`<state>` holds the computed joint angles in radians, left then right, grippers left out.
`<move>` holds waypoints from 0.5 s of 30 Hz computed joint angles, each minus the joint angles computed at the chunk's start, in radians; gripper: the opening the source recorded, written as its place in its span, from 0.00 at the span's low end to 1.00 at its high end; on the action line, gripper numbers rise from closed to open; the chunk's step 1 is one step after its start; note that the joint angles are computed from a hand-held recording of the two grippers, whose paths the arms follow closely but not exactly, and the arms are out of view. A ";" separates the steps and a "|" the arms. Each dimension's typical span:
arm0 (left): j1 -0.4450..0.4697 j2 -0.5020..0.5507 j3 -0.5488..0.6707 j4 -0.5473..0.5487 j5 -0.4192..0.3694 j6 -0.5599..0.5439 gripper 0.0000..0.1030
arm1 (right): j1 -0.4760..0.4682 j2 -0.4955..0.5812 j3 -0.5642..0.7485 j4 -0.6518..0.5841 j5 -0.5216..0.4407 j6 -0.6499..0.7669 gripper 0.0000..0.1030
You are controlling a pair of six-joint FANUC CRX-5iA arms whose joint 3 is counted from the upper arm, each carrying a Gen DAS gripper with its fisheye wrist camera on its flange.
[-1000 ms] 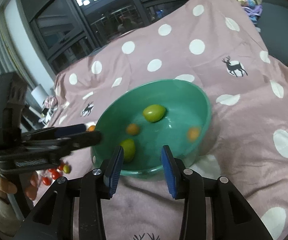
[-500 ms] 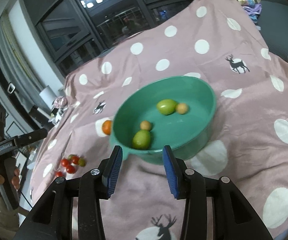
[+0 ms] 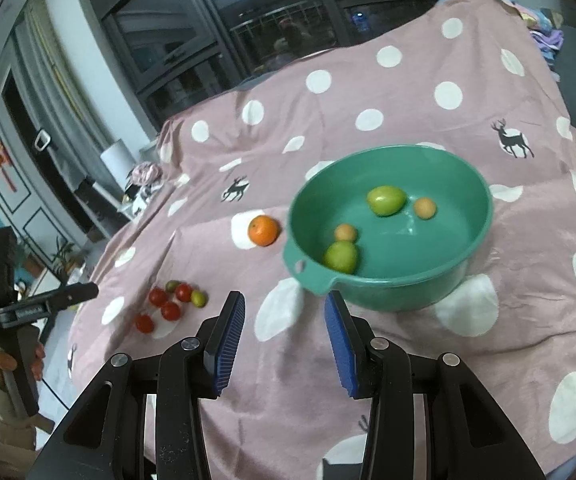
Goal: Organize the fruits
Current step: 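Withdraw both open grippers from the bowl toward the tomato cluster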
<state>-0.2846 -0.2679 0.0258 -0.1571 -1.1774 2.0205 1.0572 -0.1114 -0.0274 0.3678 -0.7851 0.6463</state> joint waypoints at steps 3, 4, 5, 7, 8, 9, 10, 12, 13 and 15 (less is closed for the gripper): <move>-0.028 -0.007 -0.006 -0.055 -0.025 -0.006 0.89 | 0.013 0.016 0.025 -0.022 -0.019 0.032 0.41; -0.039 -0.007 -0.006 -0.072 -0.031 -0.005 0.89 | 0.018 0.022 0.033 -0.031 -0.025 0.045 0.41; -0.049 -0.007 -0.008 -0.087 -0.036 -0.006 0.89 | 0.022 0.030 0.043 -0.040 -0.031 0.058 0.41; -0.049 -0.010 -0.022 -0.085 -0.036 -0.022 0.89 | 0.028 0.050 0.071 -0.072 -0.046 0.098 0.41; -0.044 -0.013 -0.033 -0.075 -0.032 -0.032 0.89 | 0.031 0.060 0.086 -0.088 -0.054 0.118 0.41; -0.040 -0.016 -0.043 -0.067 -0.029 -0.037 0.89 | 0.033 0.071 0.101 -0.107 -0.063 0.139 0.41; -0.033 -0.018 -0.054 -0.055 -0.023 -0.047 0.89 | 0.036 0.084 0.119 -0.128 -0.074 0.165 0.41; -0.015 -0.026 -0.082 -0.020 -0.002 -0.072 0.88 | 0.040 0.109 0.151 -0.164 -0.092 0.204 0.41; -0.007 -0.029 -0.095 -0.004 0.008 -0.086 0.88 | 0.040 0.125 0.171 -0.189 -0.104 0.231 0.41; 0.007 -0.033 -0.114 0.023 0.026 -0.106 0.87 | 0.041 0.153 0.206 -0.228 -0.128 0.273 0.41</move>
<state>-0.2779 -0.3011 -0.0882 -0.1343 -1.1511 1.9148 1.0984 0.0419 0.1790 0.1400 -0.9134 0.9193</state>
